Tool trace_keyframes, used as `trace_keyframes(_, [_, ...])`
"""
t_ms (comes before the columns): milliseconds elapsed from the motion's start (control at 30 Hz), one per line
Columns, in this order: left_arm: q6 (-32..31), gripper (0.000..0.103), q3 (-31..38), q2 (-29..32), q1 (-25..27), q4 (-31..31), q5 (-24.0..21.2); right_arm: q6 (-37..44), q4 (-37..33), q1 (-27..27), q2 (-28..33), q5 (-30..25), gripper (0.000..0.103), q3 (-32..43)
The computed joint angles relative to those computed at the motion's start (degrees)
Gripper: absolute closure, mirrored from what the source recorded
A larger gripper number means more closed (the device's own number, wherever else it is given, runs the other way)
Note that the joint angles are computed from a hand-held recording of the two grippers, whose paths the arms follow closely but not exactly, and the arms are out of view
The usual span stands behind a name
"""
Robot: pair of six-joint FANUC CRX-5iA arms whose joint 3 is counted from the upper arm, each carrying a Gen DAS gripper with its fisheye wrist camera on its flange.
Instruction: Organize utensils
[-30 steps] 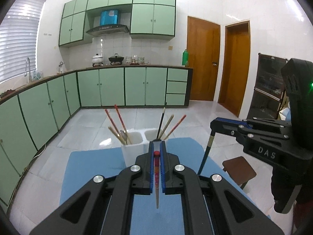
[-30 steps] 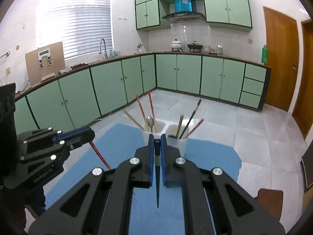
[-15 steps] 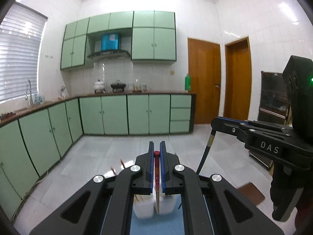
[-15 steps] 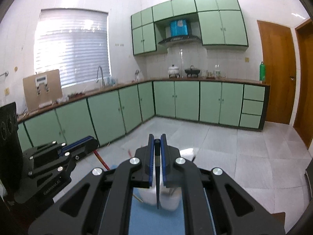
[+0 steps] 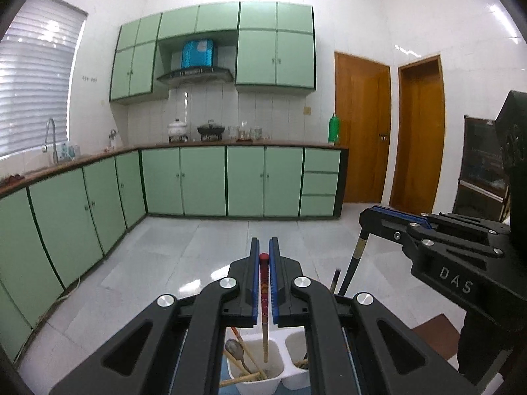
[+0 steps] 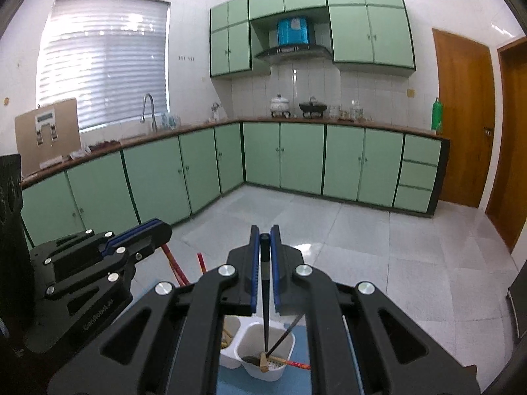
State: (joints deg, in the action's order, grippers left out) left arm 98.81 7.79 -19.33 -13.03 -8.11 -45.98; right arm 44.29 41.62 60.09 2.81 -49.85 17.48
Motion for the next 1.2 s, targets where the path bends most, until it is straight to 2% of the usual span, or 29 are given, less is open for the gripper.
trace_keyframes(133, [-1.94, 0.097, -1.08, 1.66, 1.07, 1.99, -0.95, 0.79, -2.78, -0.45, 1.04, -1.8, 0.097, -0.45])
trace_keyframes(233, [-2.18, 0.096, -2.84, 1.11, 2.03, 2.99, -1.49, -1.85, -1.3, -0.22, 0.13, -2.06, 0.095, -3.23])
trace_keyframes(300, [-2.76, 0.094, -3.78, 0.55, 2.74, 4.32, -1.4, -3.76, -0.27, -0.06, -0.7, -2.11, 0.09, -4.59])
trace_keyframes(400, [-1.92, 0.082, -4.4, -1.25, 2.46, 3.3, -1.74, -7.61, 2.12, 0.33, -2.55, -2.1, 0.086, -7.0])
trace_keyframes(433, [-1.35, 0.074, -4.11, -1.47, 2.22, 2.74, -1.99, -8.97, 2.88, 0.52, -3.37, -2.32, 0.084, -7.81])
trace_keyframes(533, [0.41, 0.059, -4.74, -3.91, 1.51, 1.43, -2.73, -13.61, 6.19, 1.22, -6.58, -2.26, 0.067, -11.76])
trace_keyframes(600, [1.04, 0.053, -6.01, -6.22, 0.89, 0.98, -2.96, -16.65, 8.48, 2.02, -8.88, -2.64, 0.056, -14.67])
trace_keyframes(733, [4.85, 0.04, -7.95, -10.41, -2.12, -2.32, -5.84, -22.08, 12.42, 5.47, -14.11, -5.87, 0.049, -21.36])
trace_keyframes(767, [5.56, 0.037, -8.56, -11.39, -2.74, -2.69, -6.51, -22.98, 12.72, 6.36, -15.22, -6.49, 0.044, -22.71])
trace_keyframes(800, [7.47, 0.034, -9.0, -12.52, -4.52, -4.56, -8.03, -24.26, 13.27, 7.73, -16.63, -7.64, 0.037, -24.4])
trace_keyframes(967, [15.89, 0.021, -9.36, -15.43, -13.85, -13.76, -15.2, -29.57, 15.41, 14.7, -21.88, -13.34, 0.017, -30.7])
trace_keyframes(1200, [28.48, 0.013, -7.09, -15.87, -32.37, -28.41, -27.46, -34.87, 17.08, 25.22, -25.57, -21.66, 0.007, -35.14])
